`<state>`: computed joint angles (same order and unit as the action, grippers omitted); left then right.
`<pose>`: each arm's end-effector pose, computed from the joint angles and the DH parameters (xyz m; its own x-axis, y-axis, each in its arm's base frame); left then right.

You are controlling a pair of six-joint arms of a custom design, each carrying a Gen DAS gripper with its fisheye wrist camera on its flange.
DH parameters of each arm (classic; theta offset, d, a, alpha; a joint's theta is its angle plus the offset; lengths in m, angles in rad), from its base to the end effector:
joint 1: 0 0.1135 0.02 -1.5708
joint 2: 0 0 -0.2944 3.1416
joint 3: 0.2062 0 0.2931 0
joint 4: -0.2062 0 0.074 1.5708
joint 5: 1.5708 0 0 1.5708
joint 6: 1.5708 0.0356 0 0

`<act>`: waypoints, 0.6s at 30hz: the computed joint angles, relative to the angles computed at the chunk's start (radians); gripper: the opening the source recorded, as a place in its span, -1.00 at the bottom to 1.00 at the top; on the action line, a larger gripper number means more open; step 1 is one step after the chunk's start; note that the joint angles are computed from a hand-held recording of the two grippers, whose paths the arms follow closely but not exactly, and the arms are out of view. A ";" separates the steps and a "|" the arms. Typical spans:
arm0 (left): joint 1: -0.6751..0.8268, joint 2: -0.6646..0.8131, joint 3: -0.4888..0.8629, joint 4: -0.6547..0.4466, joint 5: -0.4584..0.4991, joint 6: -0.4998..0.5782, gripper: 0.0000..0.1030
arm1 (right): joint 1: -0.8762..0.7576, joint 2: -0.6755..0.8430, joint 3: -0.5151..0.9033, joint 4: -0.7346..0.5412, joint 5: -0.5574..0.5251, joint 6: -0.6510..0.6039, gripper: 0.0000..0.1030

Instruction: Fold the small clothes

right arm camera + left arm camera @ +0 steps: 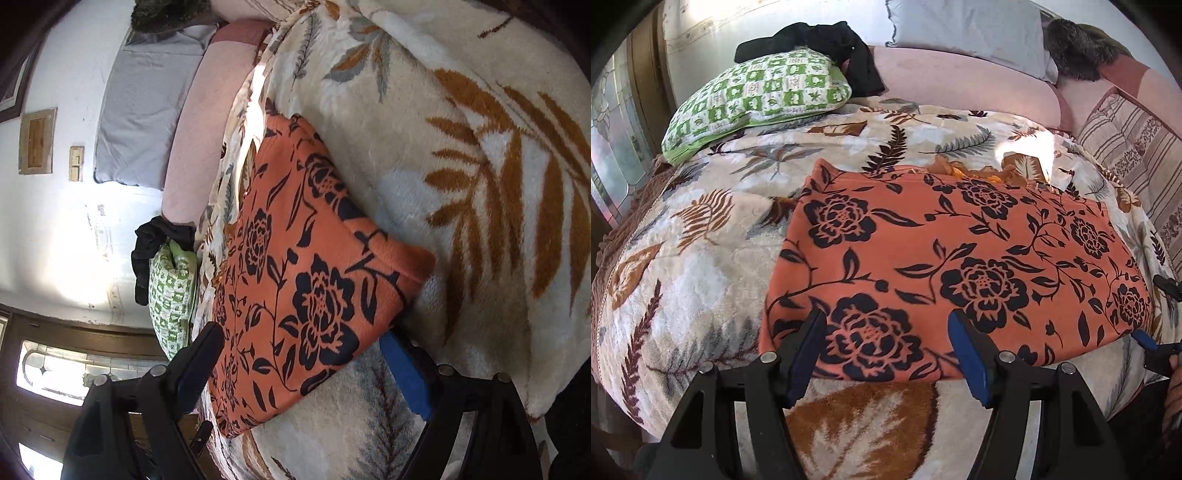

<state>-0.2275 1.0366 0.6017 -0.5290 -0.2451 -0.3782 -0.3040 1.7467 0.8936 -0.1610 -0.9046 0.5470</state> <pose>0.2138 -0.0406 0.2113 -0.7747 -0.1883 -0.6036 -0.2174 0.9757 -0.0254 0.3482 -0.0799 0.1452 -0.8018 0.5884 -0.1041 0.2408 0.4776 0.8449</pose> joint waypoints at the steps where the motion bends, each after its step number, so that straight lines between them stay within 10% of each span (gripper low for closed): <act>1: -0.012 0.017 0.007 0.013 -0.006 -0.008 0.34 | -0.007 0.009 0.001 0.018 -0.010 0.021 0.72; 10: -0.079 0.211 0.087 0.121 -0.030 0.002 0.34 | -0.013 0.063 0.076 0.066 -0.043 0.062 0.71; 14: -0.069 0.237 0.085 0.141 -0.020 -0.004 0.34 | -0.007 0.010 0.079 0.058 0.006 -0.015 -0.20; 18: -0.057 0.251 0.088 0.147 0.000 -0.009 0.34 | 0.018 0.092 0.176 -0.170 0.063 -0.173 -0.07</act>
<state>-0.2846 1.2879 0.6894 -0.3824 -0.2446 -0.3869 -0.2856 1.8385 1.0698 -0.3307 -0.8417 0.3744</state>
